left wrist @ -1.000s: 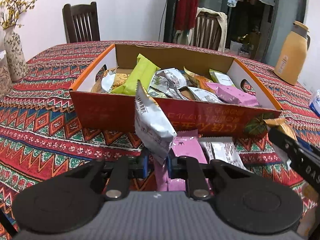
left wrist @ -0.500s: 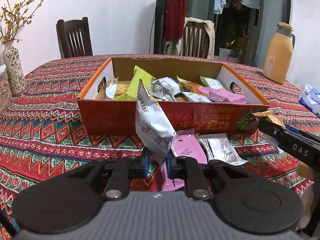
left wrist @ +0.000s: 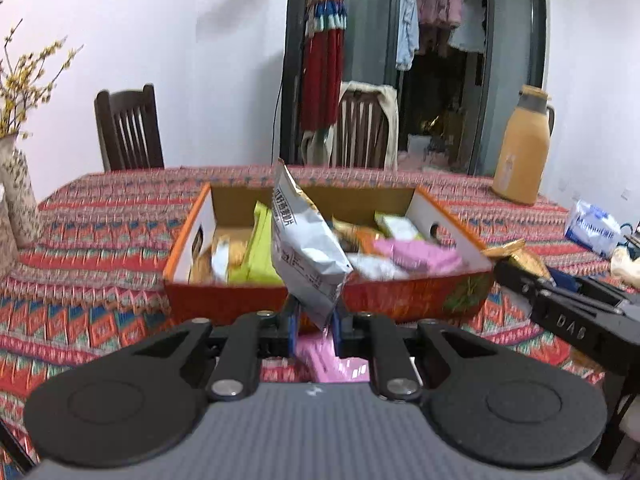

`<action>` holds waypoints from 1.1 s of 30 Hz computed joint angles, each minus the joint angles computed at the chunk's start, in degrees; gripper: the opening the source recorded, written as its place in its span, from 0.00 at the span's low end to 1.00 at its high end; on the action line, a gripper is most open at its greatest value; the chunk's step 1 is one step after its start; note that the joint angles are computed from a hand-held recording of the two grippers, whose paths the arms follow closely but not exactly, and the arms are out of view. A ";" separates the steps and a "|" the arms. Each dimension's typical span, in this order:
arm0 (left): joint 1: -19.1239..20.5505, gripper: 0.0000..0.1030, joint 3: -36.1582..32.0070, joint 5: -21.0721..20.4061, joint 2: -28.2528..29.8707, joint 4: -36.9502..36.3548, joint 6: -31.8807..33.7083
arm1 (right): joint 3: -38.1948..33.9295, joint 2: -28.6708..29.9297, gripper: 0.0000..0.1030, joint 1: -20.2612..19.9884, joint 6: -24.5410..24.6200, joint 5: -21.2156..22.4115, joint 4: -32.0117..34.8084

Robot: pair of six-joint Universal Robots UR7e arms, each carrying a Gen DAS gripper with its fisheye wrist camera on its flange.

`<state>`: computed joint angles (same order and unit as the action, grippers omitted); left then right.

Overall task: Organize snacks
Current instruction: 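Carry the silver and cracker packets over the box and open both tools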

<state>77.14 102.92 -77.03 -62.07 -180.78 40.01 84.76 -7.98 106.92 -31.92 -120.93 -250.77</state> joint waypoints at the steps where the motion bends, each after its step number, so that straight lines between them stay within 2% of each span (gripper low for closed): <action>1: -0.16 0.16 -0.50 -0.33 0.16 0.03 0.18 | -0.63 -0.09 0.39 0.30 -0.32 0.01 0.56; 10: -1.47 0.16 -8.32 -1.85 4.63 0.65 0.37 | -10.71 0.30 0.39 1.84 -3.20 0.40 9.76; 18: -0.85 0.16 -20.62 -0.05 14.19 0.74 -1.03 | -23.69 3.91 0.39 0.03 -2.29 1.41 19.05; 22: 0.75 0.16 -24.04 0.62 17.55 0.73 -0.10 | -24.43 4.57 0.39 -1.39 -0.64 1.02 22.13; 25: 1.36 0.16 -25.45 0.22 17.75 3.80 -1.25 | -24.31 4.73 0.39 -1.58 -0.18 1.08 23.10; 31: 1.72 0.17 -24.79 -0.07 17.19 3.62 -2.20 | -25.59 6.00 0.41 -1.30 -0.93 -0.80 23.88; 32: 1.77 0.21 -24.73 -0.13 17.15 3.07 -2.54 | -25.44 6.08 0.48 -1.22 -1.06 -0.93 23.56; 33: 1.79 0.27 -24.76 -0.04 17.21 2.34 -2.69 | -25.21 6.08 0.63 -1.17 -1.06 -0.90 23.17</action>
<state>78.93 78.17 -77.07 -44.85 -178.44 37.31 59.56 -1.90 105.76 -32.98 -121.83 -227.60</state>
